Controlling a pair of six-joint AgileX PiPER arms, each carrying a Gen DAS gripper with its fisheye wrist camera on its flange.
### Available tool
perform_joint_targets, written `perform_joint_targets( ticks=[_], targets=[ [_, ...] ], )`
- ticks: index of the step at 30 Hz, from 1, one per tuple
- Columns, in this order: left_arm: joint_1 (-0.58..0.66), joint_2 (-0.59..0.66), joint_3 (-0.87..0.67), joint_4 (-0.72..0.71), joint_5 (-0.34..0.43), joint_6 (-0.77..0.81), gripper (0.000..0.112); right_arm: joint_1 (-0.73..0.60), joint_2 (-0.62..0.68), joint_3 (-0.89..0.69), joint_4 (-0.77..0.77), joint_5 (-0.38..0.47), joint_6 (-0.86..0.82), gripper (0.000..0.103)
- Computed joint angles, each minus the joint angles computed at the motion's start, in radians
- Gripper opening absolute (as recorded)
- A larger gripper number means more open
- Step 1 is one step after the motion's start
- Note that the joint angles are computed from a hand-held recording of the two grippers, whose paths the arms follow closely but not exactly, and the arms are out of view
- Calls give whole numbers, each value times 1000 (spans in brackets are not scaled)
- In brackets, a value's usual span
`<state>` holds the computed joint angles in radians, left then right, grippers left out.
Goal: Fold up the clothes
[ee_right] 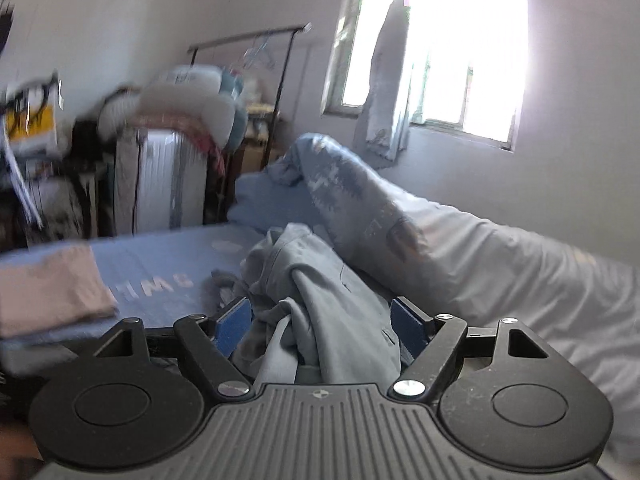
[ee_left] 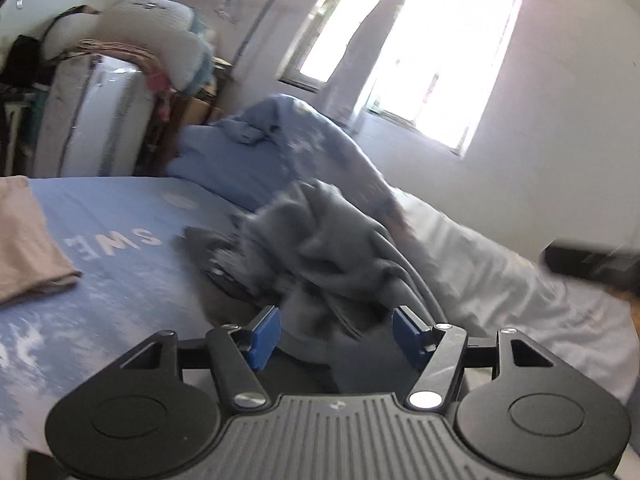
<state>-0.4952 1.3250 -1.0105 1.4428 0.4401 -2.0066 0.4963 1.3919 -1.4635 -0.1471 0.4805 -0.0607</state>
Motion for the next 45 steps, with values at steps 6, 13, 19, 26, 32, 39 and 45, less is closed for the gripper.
perform_joint_targets(
  ticks=[6,13,19,26,32,39,45],
  targets=[
    [136,-47,30,-48,-80,-10,66,54,280,-244,-142,91,51,78],
    [281,-64,47,-262,-208,136,67,54,530,-483,-231,146,85,77],
    [257,-44,32,-276,-174,133,66,77,705,-705,-341,239,183,45],
    [227,-48,36,-190,-151,98,66,106,714,-685,-455,239,174,18],
    [214,-25,18,-203,-161,101,67,43,485,-391,-526,76,302,12],
    [180,31,-18,-287,-153,162,67,-114,87,156,-836,-107,792,9],
    [138,50,-28,-192,-152,43,67,-320,-166,407,-751,-138,798,5]
  ],
)
